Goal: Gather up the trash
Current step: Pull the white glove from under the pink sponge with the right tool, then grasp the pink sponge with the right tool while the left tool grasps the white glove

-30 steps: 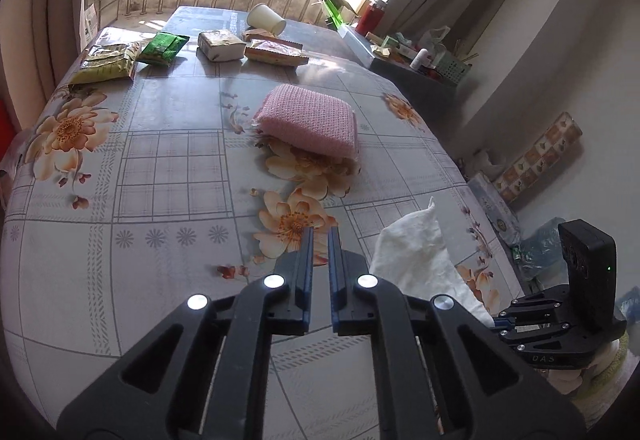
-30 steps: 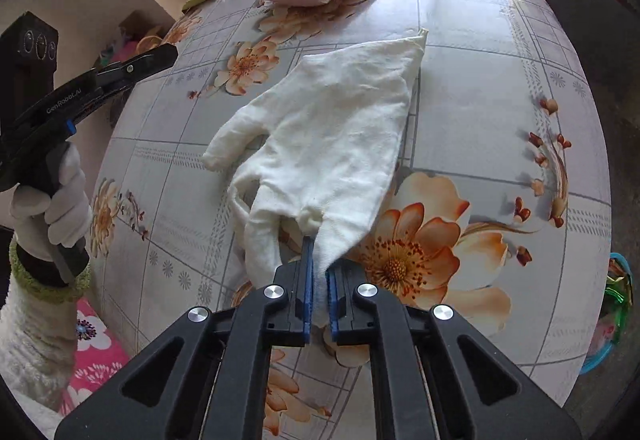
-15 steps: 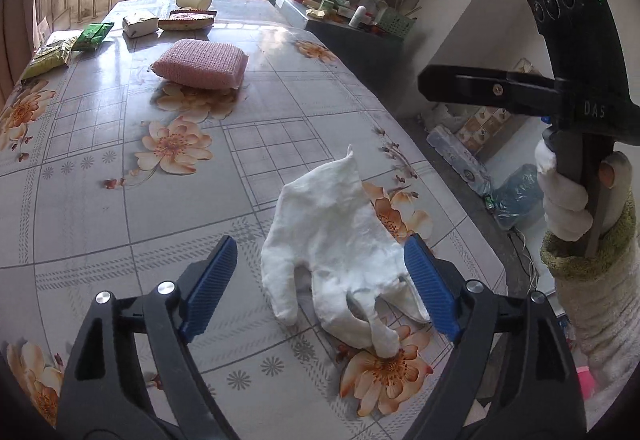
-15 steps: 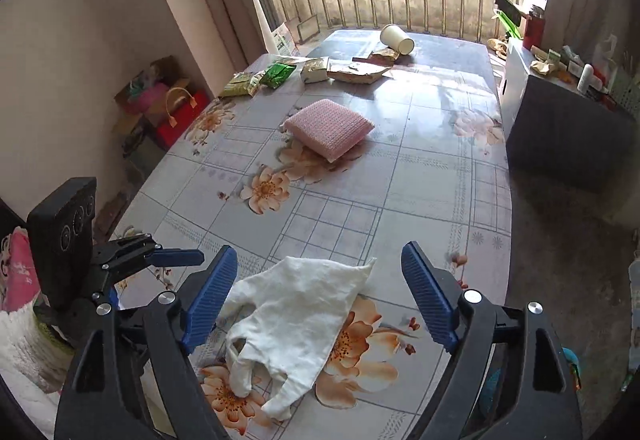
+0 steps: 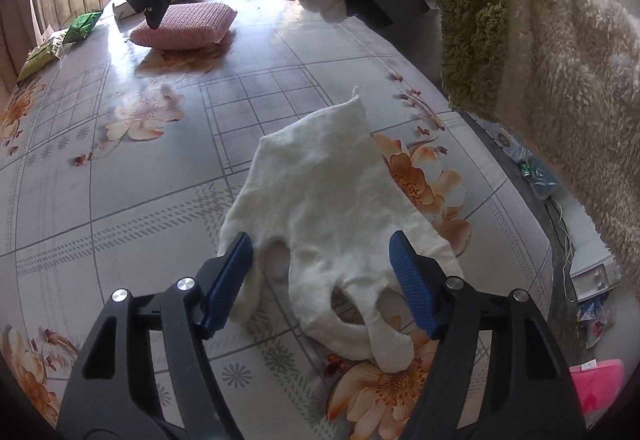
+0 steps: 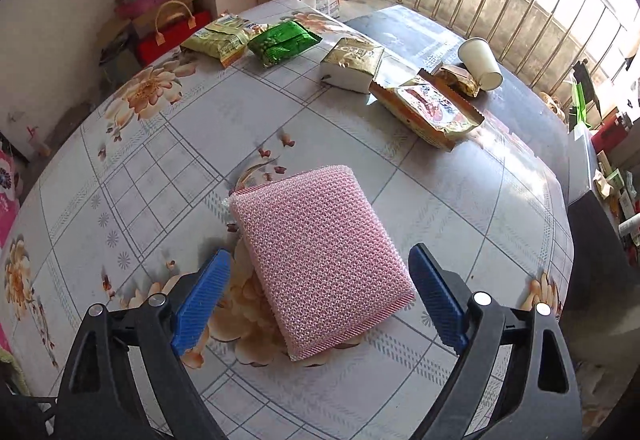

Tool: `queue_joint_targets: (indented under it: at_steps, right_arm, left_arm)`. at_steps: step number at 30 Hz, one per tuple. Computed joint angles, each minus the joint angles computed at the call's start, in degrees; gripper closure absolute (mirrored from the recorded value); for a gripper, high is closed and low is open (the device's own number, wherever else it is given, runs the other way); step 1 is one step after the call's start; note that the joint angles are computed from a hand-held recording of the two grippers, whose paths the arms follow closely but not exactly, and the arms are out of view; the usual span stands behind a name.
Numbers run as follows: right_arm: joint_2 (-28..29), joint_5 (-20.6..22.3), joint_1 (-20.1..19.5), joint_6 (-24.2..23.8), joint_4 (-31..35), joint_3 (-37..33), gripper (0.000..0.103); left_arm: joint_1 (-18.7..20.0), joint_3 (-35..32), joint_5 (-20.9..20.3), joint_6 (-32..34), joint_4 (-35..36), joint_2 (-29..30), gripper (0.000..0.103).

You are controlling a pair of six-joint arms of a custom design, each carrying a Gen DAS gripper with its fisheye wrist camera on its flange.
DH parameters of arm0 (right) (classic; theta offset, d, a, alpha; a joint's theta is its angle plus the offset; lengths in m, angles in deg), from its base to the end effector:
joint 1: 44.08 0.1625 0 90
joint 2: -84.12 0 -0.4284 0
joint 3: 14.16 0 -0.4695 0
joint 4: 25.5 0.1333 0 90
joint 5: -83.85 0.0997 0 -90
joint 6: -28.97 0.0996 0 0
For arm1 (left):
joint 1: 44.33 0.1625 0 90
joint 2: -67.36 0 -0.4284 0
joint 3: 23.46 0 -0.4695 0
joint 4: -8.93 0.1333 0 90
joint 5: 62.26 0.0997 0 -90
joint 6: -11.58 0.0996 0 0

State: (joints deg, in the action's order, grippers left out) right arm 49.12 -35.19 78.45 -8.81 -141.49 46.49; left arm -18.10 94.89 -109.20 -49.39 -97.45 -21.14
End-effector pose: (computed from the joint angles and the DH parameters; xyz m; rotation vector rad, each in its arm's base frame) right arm 0.5418 -0.6915 0.1185 1.5155 -2.1555 -0.0234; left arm -0.3581 -0.4009 0.2631 0.1772 2.4915 -0.7354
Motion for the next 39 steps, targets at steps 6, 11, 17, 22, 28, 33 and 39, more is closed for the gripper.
queue_joint_targets:
  at_steps: [6, 11, 17, 22, 28, 33, 39]
  right_arm:
    - [2.7, 1.5, -1.4, 5.6, 3.3, -3.4, 0.015]
    - [-1.1, 1.4, -2.0, 11.5, 2.6, 1.2, 0.017]
    - [-12.0, -5.0, -3.7, 19.4, -0.6, 13.2, 0.018]
    - [-25.8, -6.3, -5.8, 25.8, -4.0, 27.1, 0.018]
    - [-44.2, -3.5, -5.3, 30.8, -7.9, 46.7, 0.018]
    - [-55.0, 2.7, -5.3, 33.8, -11.9, 56.1, 0.016]
    - [-58.7, 5.5, -5.4, 32.5, -13.7, 59.4, 0.014]
  left_arm:
    - [-0.9, 0.8, 2.2, -3.7, 4.0, -1.8, 0.076]
    - [-0.8, 1.6, 2.4, -6.4, 5.4, -4.0, 0.095]
    - [-2.2, 1.8, 4.0, -9.4, 8.9, -4.0, 0.099]
    - [-4.3, 2.2, 3.7, -13.9, 13.0, -4.5, 0.099]
    - [-8.3, 3.5, 0.0, -21.3, 16.8, -6.8, 0.099]
    - [-13.0, 6.2, 1.0, -28.0, 15.6, -10.1, 0.063]
    - [-12.4, 3.1, 3.7, -23.2, 15.1, -5.3, 0.028]
